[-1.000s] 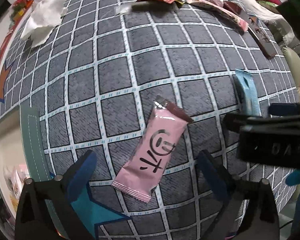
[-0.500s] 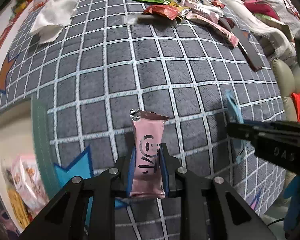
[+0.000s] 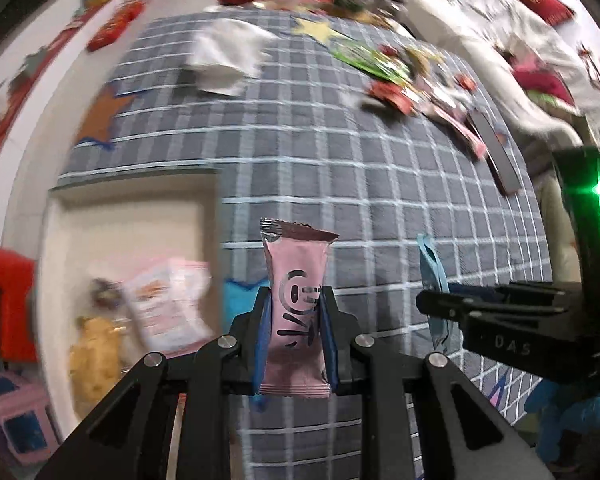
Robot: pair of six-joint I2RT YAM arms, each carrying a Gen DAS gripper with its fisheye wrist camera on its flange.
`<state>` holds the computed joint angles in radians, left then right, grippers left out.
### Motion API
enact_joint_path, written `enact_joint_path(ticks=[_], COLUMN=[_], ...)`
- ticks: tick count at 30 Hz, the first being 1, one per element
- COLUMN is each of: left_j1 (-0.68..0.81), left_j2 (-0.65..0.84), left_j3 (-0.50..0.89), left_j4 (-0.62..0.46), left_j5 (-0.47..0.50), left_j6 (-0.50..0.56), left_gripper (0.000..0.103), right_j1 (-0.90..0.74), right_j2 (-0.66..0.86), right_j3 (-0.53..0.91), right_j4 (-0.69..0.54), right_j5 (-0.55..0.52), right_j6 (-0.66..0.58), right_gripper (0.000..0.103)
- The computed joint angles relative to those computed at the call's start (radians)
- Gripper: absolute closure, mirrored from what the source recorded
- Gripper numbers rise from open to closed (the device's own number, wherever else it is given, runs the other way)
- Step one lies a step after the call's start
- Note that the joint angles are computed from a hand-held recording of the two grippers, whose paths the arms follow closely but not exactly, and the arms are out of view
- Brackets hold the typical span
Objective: Organize snacks
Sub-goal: 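Carry both bars over the beige box and open both tools to drop them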
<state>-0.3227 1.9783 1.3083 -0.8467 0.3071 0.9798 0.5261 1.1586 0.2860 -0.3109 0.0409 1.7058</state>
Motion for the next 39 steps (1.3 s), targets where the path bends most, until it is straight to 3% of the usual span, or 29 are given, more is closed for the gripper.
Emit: enact_joint_path(ticks=[7, 14, 24, 25, 29, 34, 36, 37, 39], left_j1=[0.099, 0.157, 0.161, 0.16, 0.163, 0.159, 0.154, 0.152, 0.153], left_j2=[0.15, 0.309, 0.413, 0.424, 0.43, 0.462, 0.473, 0.475, 0.485], left_j3=[0.254, 0.468, 0.578, 0.593, 0.604, 0.654, 0.662, 0.662, 0.676], left_j4=[-0.042, -0.084, -0.108, -0.115, -0.103, -0.155, -0.164, -0.166, -0.189], left_j5=[-0.013, -0.04, -0.087, -0.09, -0.08, -0.085, -0.104, -0.11, -0.107], left_j6=[-0.045, -0.068, -0.085, -0.092, -0.108, -0.096, -0.095, -0.095, -0.091], left_gripper=[0.078, 0.078, 0.076, 0.07, 0.027, 0.019, 0.011, 0.003, 0.0], right_j1=[-0.135, -0.212, -0.279, -0.28, -0.293, -0.304, -0.309, -0.308, -0.304], right_j2=[0.264, 0.484, 0.735, 0.732, 0.764, 0.8, 0.815, 0.813, 0.804], right_j3=[0.253, 0.488, 0.744, 0.739, 0.773, 0.811, 0.827, 0.828, 0.835], right_j4=[0.058, 0.07, 0.009, 0.006, -0.026, -0.056, -0.062, -0.064, -0.087], right_j5=[-0.061, -0.117, -0.162, -0.165, -0.175, -0.203, -0.204, -0.198, -0.179], right_j6=[-0.26, -0.412, -0.533, -0.531, -0.551, -0.577, -0.583, -0.585, -0.599], right_gripper=[0.078, 0.078, 0.078, 0.078, 0.078, 0.075, 0.054, 0.036, 0.033])
